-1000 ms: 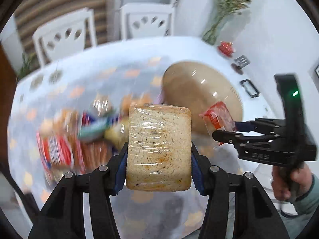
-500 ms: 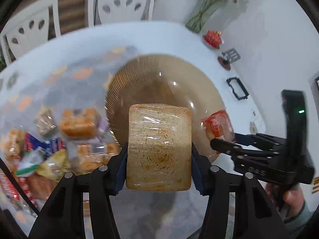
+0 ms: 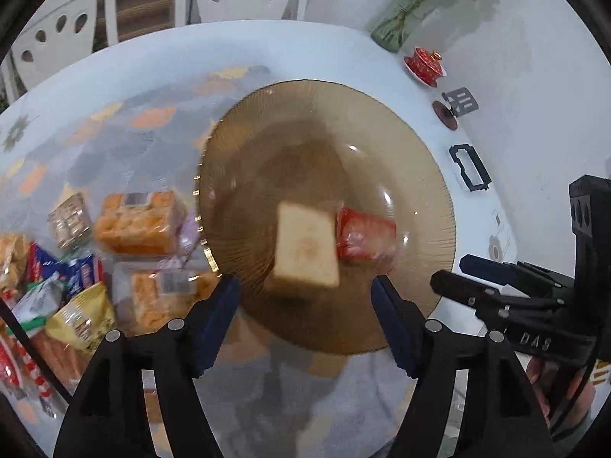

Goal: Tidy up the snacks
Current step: 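Carry both snacks over the amber bowl and open both grippers to drop them, then withdraw both tools from the bowl back toward the snack pile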

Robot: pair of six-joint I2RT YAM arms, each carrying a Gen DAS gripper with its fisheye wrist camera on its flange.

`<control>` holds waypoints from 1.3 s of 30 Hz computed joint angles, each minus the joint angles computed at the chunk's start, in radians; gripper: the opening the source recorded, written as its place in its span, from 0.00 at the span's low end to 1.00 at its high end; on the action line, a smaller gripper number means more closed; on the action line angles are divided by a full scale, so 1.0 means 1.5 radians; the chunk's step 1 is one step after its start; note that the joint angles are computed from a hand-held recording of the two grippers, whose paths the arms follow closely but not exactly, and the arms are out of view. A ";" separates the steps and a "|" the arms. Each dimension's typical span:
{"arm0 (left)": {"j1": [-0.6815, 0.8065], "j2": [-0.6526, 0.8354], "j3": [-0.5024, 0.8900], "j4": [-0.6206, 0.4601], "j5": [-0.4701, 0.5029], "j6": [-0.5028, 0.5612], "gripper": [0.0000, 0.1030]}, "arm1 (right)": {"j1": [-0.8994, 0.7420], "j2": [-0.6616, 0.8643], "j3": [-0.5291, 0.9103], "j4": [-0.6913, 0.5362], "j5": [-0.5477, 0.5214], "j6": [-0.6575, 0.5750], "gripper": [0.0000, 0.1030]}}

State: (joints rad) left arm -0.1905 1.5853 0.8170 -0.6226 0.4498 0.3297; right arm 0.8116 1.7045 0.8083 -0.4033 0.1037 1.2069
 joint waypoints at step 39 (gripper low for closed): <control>0.720 0.329 0.257 -0.142 -0.018 0.388 0.68 | 0.195 0.645 0.928 -0.244 -0.053 -0.151 0.58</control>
